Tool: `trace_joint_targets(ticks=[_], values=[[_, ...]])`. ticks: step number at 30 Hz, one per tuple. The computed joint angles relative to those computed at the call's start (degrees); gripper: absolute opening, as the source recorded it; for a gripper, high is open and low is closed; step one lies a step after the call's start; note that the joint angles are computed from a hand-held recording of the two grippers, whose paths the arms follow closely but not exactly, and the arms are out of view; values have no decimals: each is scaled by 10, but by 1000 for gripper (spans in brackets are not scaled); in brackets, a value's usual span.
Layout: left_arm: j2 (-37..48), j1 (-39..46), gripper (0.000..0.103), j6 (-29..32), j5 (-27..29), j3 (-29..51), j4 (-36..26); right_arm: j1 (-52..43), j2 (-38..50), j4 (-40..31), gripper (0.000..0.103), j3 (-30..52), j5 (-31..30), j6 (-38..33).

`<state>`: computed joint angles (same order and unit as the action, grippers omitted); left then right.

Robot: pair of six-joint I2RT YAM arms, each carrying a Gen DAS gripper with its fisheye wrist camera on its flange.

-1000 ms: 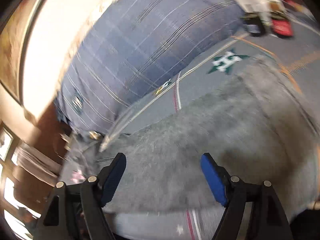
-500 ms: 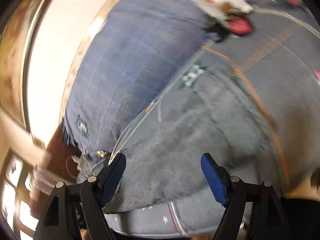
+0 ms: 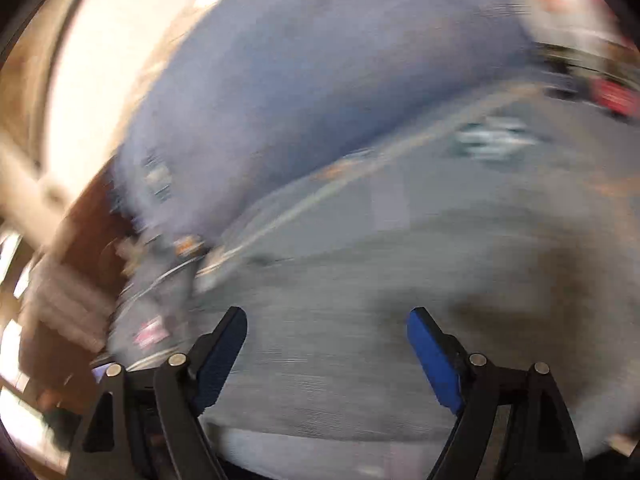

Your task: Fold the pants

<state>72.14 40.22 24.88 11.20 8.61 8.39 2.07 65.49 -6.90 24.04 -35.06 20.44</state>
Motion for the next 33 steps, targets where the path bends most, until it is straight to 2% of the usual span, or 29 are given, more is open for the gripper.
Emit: trace_joint_targets(ticks=[1,3,5,8,10,11,12,14,16,19,21,22,28,30,31,33], values=[[21,25,94,15,31,-3,26,60,48,51,85,22,-1,34],[16,20,95,4,25,-3,24,148,173,131,85,86,-5,74],[33,32,96,9,39,1,30,189,282,176,85,149,-19,108],[45,44,97,12,58,9,25,214,443,182,85,269,-29,138],[52,59,97,23,69,10,27,212,509,154,85,329,-4,132],[56,63,97,27,72,12,28,205,527,190,84,328,-15,155],[50,62,97,26,72,10,25,197,523,217,84,319,-20,174],[49,61,97,24,73,8,27,194,506,216,84,310,-13,191],[53,51,97,15,66,8,35,193,494,243,84,296,-34,193],[62,53,97,18,69,10,41,208,534,183,83,348,5,155],[56,57,97,20,73,8,36,205,534,220,84,336,7,181],[56,57,97,18,73,7,38,204,523,213,84,336,8,183],[43,47,97,9,61,-5,51,213,427,277,84,226,-30,188],[42,48,97,10,61,-7,53,218,445,263,84,230,-21,181],[40,48,97,9,61,-8,54,219,463,226,82,243,2,174],[33,53,97,13,65,-12,55,215,453,240,82,229,-2,176]])
